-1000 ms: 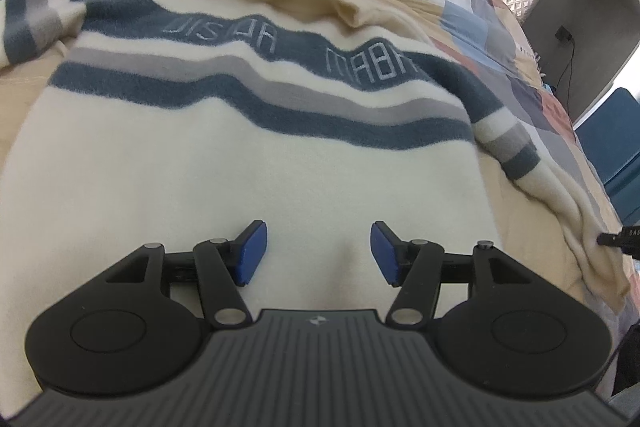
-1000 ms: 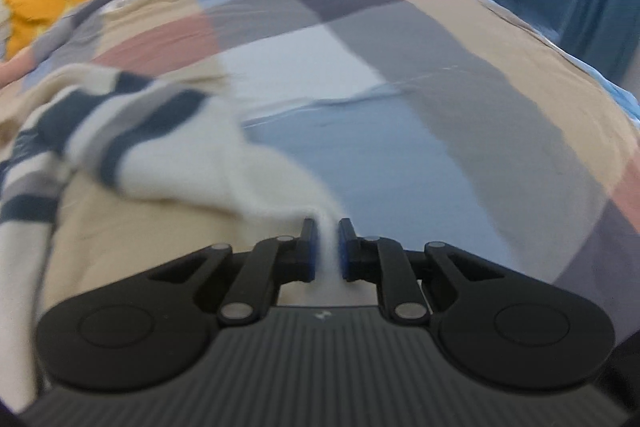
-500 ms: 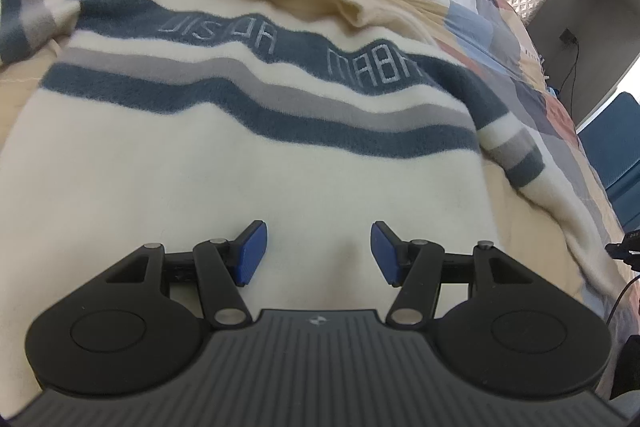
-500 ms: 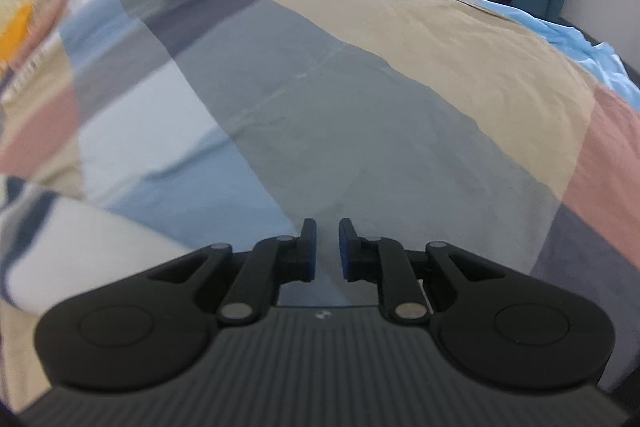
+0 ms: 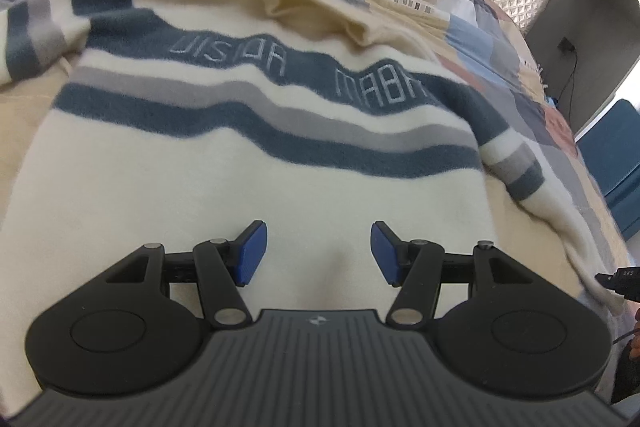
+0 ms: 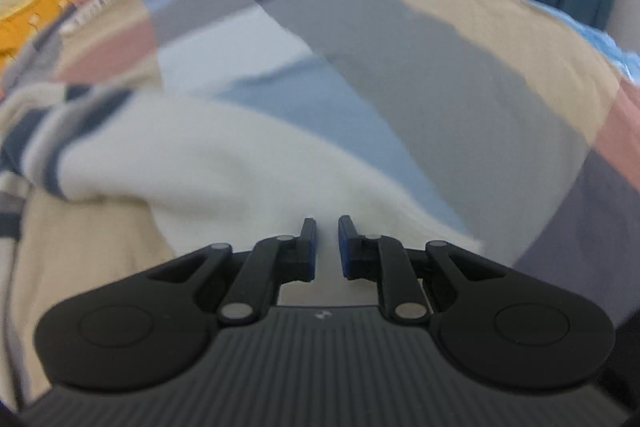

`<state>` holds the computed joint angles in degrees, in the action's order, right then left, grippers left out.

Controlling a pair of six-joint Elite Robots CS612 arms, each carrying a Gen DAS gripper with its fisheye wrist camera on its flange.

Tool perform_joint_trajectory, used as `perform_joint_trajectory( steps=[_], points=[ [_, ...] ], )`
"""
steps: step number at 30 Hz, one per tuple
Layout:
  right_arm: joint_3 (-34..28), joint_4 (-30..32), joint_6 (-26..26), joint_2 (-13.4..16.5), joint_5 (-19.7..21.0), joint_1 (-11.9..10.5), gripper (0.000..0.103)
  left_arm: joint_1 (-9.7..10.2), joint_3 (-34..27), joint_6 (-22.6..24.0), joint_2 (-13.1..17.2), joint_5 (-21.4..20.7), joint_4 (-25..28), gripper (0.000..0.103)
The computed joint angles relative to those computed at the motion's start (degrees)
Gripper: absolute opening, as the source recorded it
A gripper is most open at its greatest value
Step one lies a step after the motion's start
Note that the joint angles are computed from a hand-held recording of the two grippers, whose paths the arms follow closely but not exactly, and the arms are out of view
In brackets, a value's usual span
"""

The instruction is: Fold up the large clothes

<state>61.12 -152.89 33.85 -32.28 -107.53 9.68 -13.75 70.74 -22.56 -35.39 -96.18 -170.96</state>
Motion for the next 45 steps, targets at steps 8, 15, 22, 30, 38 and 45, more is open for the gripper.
perform_joint_trajectory(
  steps=[8,15,22,30,38,45],
  points=[
    [-6.9,-4.2,-6.9,1.6,-2.3,3.2,0.016,-0.61,0.1,2.5,0.2,2.7,-0.6,0.063],
    [-15.5,-11.0,-11.7,4.7,4.2,6.8,0.016,-0.79,1.0,2.9,-0.1,3.8,-1.8,0.063],
    [-24.8,-13.1,-11.9,10.6,11.4,9.8,0.016,-0.77,1.8,2.6,-0.5,4.2,-2.7,0.063],
    [-23.0,-12.6,-16.5,11.8,14.1,10.6,0.016,-1.17,1.9,2.9,-0.4,6.2,-3.1,0.063],
    [-25.4,-11.7,-17.0,13.4,17.4,10.3,0.016,-1.39,-3.2,7.0,1.1,7.7,4.8,0.063],
    [-30.8,-6.3,-15.0,16.2,16.0,10.1,0.016,-0.78,-16.2,10.3,6.4,7.7,17.8,0.063]
  ],
)
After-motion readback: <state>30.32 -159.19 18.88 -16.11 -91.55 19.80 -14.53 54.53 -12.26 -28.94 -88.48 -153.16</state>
